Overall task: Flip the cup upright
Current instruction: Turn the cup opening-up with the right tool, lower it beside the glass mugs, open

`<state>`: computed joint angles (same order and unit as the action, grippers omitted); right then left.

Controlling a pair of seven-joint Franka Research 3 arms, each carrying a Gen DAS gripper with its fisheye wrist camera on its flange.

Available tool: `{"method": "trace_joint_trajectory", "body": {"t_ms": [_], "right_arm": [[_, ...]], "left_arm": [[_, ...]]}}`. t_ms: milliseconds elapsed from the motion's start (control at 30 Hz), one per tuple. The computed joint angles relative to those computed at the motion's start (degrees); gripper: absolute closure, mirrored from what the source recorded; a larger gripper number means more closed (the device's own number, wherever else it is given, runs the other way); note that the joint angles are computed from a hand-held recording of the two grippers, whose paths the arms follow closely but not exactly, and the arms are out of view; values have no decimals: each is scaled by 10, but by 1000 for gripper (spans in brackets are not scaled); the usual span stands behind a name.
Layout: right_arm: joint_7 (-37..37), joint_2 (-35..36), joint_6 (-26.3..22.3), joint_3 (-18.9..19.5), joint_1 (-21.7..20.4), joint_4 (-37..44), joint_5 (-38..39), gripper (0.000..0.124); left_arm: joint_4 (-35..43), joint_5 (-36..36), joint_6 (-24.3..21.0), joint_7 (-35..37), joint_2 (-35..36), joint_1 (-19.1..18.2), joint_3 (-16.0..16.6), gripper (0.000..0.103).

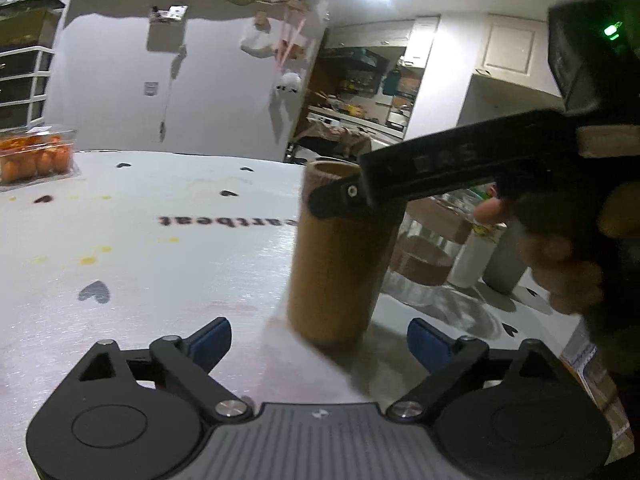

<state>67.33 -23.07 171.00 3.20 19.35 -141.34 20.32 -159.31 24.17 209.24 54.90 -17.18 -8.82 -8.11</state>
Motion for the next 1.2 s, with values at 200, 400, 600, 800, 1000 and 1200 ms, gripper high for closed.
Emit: {"method": "trace_joint_trajectory", "body": {"t_ms": [200, 400, 600, 800, 1000, 1200], "right_arm": [[132, 49, 98, 113, -143, 6, -110, 52], [186, 70, 137, 145, -180, 7, -138, 51], [173, 55, 194, 102, -133, -20, -123, 33], [147, 1, 239, -27, 7, -74, -98, 32], [148, -72, 288, -102, 76, -160, -108, 32], [149, -108, 342, -54, 24, -225, -89, 32]], "left_arm": [[-5, -2, 1, -6, -3, 2, 5, 7], [-7, -10, 7, 1, -1, 7, -3, 7], [-12, -25, 6, 11, -8, 11, -11, 6], [-22, -87, -4, 43, -33, 30, -51, 6], [-37, -203, -21, 100, -81, 80, -152, 2], [-42, -271, -41, 120, -129, 127, -235, 0]]}}
